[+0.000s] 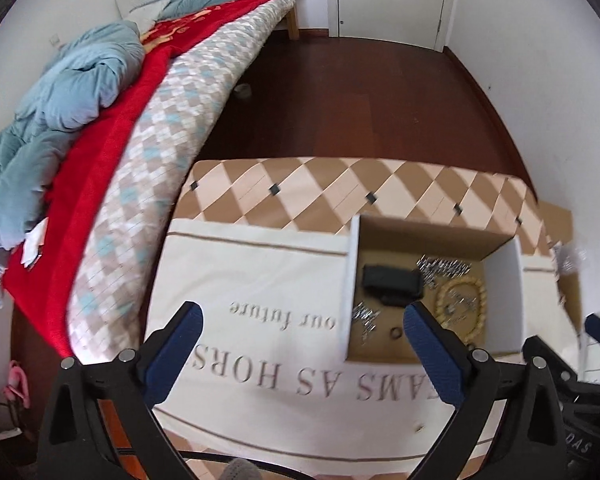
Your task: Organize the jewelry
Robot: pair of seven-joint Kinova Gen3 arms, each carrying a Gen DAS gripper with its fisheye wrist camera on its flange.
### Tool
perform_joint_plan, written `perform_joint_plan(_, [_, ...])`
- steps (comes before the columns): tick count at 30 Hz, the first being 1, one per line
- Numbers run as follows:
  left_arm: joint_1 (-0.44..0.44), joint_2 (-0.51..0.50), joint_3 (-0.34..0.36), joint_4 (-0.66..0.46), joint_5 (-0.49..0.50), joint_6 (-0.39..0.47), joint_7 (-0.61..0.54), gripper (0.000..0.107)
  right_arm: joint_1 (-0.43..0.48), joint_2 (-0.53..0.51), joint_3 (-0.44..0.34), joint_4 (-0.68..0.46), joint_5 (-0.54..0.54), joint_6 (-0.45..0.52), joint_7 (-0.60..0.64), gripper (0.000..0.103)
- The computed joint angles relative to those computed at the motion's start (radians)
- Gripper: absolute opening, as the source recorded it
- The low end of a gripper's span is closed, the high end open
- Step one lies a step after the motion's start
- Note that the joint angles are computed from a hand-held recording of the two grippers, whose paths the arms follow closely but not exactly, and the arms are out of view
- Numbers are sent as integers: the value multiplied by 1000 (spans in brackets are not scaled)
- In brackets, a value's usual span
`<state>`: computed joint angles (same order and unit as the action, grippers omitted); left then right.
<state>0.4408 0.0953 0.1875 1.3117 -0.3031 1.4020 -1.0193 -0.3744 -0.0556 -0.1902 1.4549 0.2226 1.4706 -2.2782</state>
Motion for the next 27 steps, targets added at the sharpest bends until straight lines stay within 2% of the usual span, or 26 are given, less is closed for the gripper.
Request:
perform_joint_plan(6, [13,-41,18,62,-17,4,22,102,-19,-28,-33,55,58,8,-86,103])
perform_joint_plan(12, [13,-88,43,74,-6,19,39,102,-36,-70,-74,40,101,47,-140,103])
perform_joint_plan(22, [-4,-224,123,42,-19,105,55,102,-76,-143,-221,-100,224,231,-226,103])
perform_joint_plan(27, [-43,-308,188,-18,-17,173,70,102,-77,-175,-338,-201,281,347,-271,103])
